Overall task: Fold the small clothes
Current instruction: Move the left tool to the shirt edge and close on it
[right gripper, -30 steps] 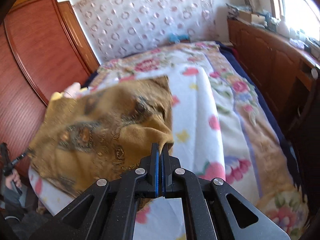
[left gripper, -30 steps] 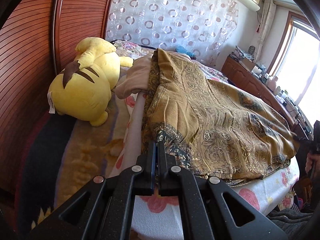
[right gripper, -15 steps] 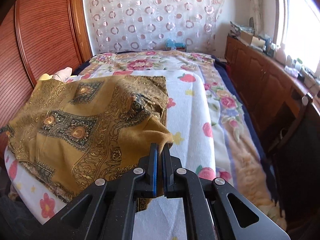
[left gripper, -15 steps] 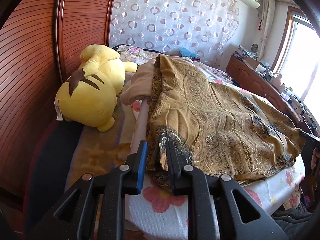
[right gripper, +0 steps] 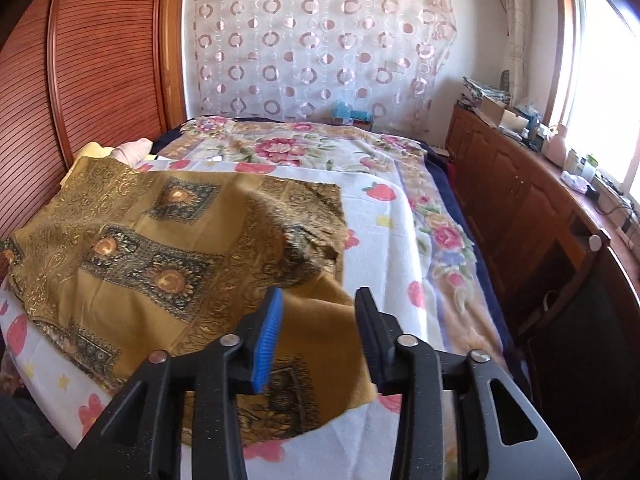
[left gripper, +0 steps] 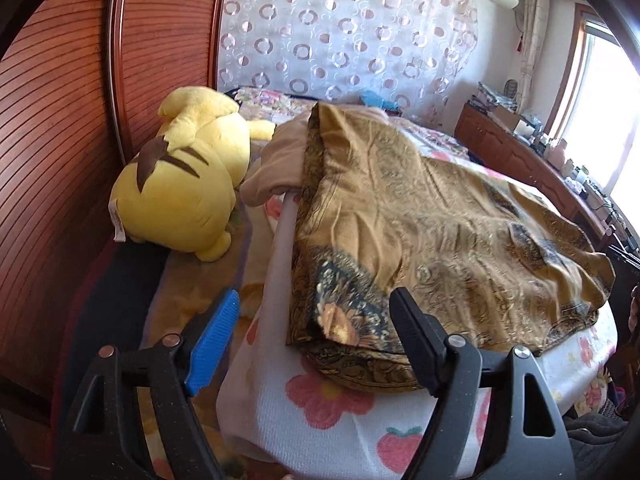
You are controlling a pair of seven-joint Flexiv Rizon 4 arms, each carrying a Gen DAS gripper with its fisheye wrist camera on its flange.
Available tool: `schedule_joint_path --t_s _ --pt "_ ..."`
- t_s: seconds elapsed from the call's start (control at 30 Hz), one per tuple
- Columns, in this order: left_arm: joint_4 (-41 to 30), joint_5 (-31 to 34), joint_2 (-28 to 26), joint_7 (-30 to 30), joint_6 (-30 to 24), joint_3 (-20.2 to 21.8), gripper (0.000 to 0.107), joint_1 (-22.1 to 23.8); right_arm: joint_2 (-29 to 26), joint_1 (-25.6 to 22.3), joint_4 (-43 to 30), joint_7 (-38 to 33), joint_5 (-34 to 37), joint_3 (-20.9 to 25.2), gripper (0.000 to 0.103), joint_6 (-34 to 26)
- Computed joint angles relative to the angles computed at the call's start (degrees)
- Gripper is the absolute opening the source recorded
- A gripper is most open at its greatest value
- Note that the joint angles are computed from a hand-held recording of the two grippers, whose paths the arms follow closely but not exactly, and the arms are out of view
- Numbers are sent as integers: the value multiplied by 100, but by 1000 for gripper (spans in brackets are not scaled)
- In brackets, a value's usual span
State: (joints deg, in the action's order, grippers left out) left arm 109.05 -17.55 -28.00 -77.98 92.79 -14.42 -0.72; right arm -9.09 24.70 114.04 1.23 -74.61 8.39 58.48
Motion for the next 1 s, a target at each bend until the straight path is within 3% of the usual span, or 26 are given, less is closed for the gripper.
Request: schedule_joint_path --t_s 0.17,0.3,0.53,0.7,0.83,1.0 --pt "-48 3 -66 -90 -103 185 78 -131 -470 88 -254 106 -65 -84 49 507" --pt "-17 -13 -85 -154 -90 201 78 -132 -929 328 -562 -404 394 -150 49 563" --pt "120 -56 -130 -24 63 -334 77 277 -1285 641 -869 -887 796 -425 49 583" --pt "183 -68 -157 110 12 -744 58 551 -1369 720 -939 -1027 828 -559 50 597" --pt "148 -61 -142 113 -58 -598 57 337 -1436 758 -983 -961 786 -637 51 689" --pt "26 -63 -163 -75 -218 -74 57 -116 -1324 789 -850 -773 646 -639 51 663"
